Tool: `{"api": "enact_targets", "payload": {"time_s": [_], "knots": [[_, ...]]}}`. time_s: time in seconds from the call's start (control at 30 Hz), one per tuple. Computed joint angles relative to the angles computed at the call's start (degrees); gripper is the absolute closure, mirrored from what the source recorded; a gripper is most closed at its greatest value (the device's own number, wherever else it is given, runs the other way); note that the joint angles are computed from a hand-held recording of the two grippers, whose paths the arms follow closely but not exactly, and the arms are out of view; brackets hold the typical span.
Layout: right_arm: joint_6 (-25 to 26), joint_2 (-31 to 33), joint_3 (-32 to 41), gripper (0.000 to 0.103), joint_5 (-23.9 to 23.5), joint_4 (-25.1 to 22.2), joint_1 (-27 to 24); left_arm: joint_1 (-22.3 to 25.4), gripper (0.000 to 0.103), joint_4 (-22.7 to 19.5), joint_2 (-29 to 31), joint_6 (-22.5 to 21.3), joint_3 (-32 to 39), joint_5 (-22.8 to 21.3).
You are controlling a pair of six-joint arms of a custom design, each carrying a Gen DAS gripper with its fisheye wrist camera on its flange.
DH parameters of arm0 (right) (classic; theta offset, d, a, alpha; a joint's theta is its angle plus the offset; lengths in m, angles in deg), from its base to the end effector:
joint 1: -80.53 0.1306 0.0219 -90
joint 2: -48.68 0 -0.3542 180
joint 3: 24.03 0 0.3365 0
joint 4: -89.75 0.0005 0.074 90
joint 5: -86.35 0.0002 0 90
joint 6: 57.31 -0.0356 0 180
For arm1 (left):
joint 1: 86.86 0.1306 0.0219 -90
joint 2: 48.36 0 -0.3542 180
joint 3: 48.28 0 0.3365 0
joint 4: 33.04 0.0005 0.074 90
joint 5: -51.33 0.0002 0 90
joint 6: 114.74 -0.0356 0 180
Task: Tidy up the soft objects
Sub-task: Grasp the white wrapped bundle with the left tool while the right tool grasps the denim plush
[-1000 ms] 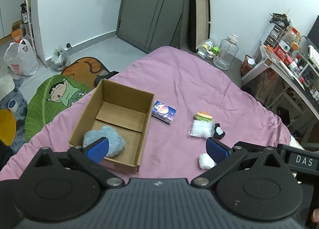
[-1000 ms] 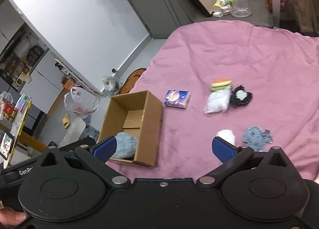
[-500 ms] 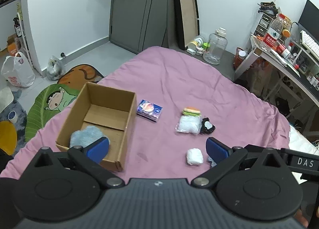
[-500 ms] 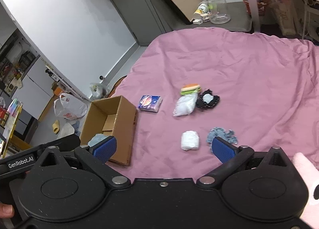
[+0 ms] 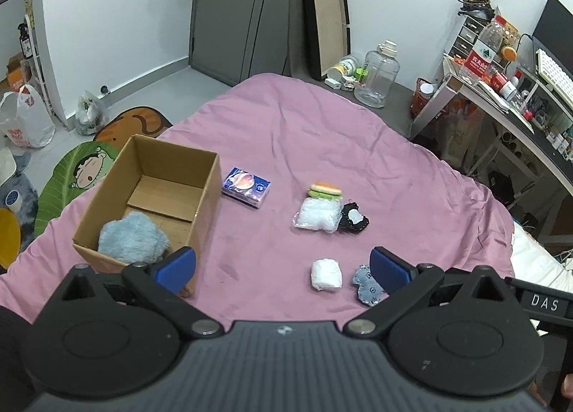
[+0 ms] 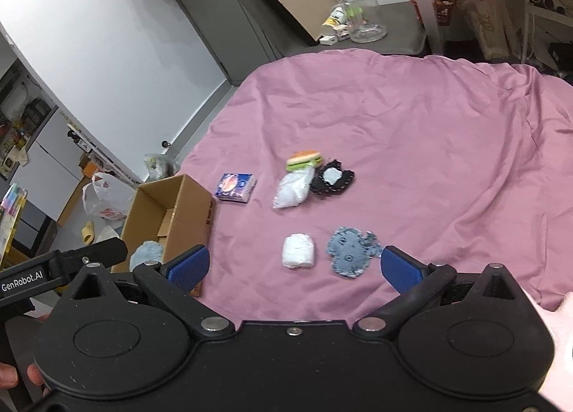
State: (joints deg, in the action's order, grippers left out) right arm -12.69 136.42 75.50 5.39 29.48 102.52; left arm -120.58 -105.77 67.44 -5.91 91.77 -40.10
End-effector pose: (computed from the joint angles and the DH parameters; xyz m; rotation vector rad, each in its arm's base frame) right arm 0.3820 0.1477 0.4714 0.5644 2.3670 0.3514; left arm 0.4621 -0.3080 0.5055 0.3065 2.4347 -0.3843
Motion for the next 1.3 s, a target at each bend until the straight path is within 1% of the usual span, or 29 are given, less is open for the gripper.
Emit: {"api": "enact_targets", "payload": {"time_s": [0.07,0.2,0.4,0.63,0.73,0.83,0.93,1.0,1.1,1.27,1.3], "knots": [[0.1,-0.4,-0.7,0.000,-0.3,0.1,-0.5,-0.5,0.001,0.4,0.2,0.1,-0.1,-0.4],[0.2,-1.7,-2.9,0.000,-1.0,0.8,-1.6,-0.9,0.001,2.1,0.4,1.7,-1.4,1.4],[0.6,-2.5,-5.9,0.000,-2.6,2.0,-3.5,-2.6,0.003,2.7,1.3,2.3,-2.4,0.0],[1.9,-2.1,-7.6,0.003,-5.4,3.3,-5.6,-3.7,0.004,3.9,2.9,3.9,-3.1,-0.3],[2.1,-1.9,-8.6,0.003,-7.2,4.5,-6.7,-4.0,0.006,3.4,4.5,4.6,-2.1,-0.7],[2.3,-1.3,-9.6,0.003,-9.5,5.9,-8.1,-4.2,0.008,2.0,6.7,6.0,-0.4,-1.5],[3.1,0.2,-9.9,0.003,-11.5,6.2,-9.4,-4.5,0.008,1.7,8.3,6.4,0.7,-1.5],[3.8,1.4,-9.7,0.004,-12.8,6.2,-10.2,-4.6,0.010,1.5,9.5,6.7,1.5,-1.4],[5.3,3.3,-9.1,0.004,-14.2,5.9,-11.3,-4.5,0.014,0.2,11.8,7.7,3.6,-0.4],[7.4,6.5,-7.4,0.007,-16.5,5.0,-12.7,-4.2,0.027,-1.0,14.3,9.3,5.4,0.9],[7.7,7.1,-7.0,0.008,-17.0,4.9,-12.9,-4.2,0.027,-1.3,14.9,9.5,5.9,0.7]]}}
